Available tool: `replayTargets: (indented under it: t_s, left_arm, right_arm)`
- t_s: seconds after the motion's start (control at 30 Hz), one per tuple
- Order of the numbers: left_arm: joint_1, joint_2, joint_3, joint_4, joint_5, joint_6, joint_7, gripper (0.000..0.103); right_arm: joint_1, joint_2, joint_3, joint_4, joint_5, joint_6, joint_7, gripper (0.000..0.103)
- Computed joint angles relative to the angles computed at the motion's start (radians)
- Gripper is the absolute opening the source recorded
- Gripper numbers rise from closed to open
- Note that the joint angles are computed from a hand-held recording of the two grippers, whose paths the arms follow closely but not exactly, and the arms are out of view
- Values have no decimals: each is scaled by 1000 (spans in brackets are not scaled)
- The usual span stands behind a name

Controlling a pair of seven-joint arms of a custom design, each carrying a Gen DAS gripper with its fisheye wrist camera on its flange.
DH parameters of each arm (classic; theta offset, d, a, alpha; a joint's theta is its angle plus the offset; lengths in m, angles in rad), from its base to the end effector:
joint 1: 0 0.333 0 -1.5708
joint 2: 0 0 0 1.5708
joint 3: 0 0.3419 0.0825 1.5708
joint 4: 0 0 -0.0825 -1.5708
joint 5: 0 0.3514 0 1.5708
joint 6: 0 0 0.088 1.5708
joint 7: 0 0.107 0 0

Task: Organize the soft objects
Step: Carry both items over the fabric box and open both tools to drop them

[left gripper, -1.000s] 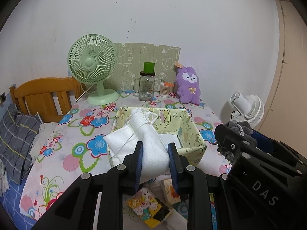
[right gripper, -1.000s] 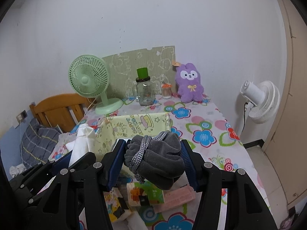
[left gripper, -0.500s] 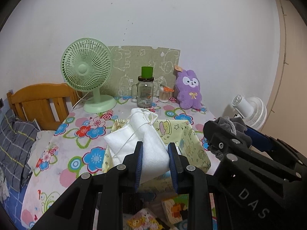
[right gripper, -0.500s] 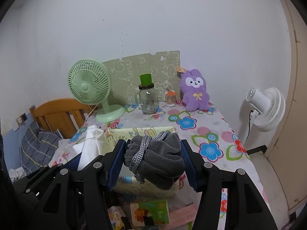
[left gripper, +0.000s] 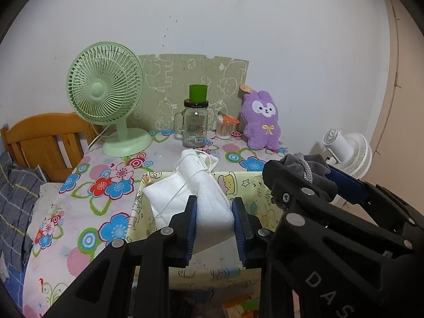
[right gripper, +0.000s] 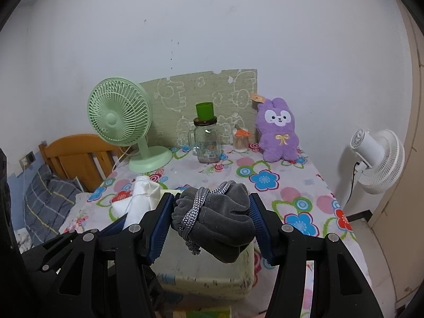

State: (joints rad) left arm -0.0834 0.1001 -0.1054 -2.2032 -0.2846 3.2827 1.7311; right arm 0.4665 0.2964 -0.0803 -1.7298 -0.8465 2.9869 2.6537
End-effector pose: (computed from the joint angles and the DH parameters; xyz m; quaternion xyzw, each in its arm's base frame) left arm 0.5634 -0.0763 0.5016 -0.6122 0.6373 -0.3705 0.2862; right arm 0.5868 0.3034 0.5442 -0.6459 0.5867 -0.2734 0.4048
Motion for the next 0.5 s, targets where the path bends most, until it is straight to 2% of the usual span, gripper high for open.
replayTargets:
  t_s: [0.03, 0.07, 0.13, 0.27, 0.33, 0.37, 0.43, 0.5]
  left_arm:
    - [-52, 11, 57, 10, 15, -2, -13, 25]
    - [-71, 18, 78, 16, 24, -4, -22, 25]
    - [-32, 37, 40, 36, 19, -14, -10, 26]
    - [-32, 79, 50, 77, 30, -39, -19, 34]
    - [-98, 101, 132, 95, 70, -54, -69, 37]
    - [-101, 108, 136, 103, 63, -63, -65, 37]
    - [-50, 121, 84, 118, 55, -76, -53, 40]
    - [-45, 129, 83, 123, 60, -79, -60, 43]
  right_arm:
    - [-13, 14, 14, 13, 25, -3, -25, 61]
    - [-16, 23, 16, 21, 38, -5, -36, 61]
    - [-30, 45, 31, 39, 81, -5, -80, 61]
    - [-50, 93, 54, 75, 177, 2, -165, 61]
    - [-40, 118, 41, 96, 203, 5, -188, 61]
    - [-33, 129, 33, 106, 213, 5, -196, 61]
    - [-39, 147, 40, 116, 247, 14, -224, 61]
    - [-37, 161, 40, 128, 276, 15, -249, 61]
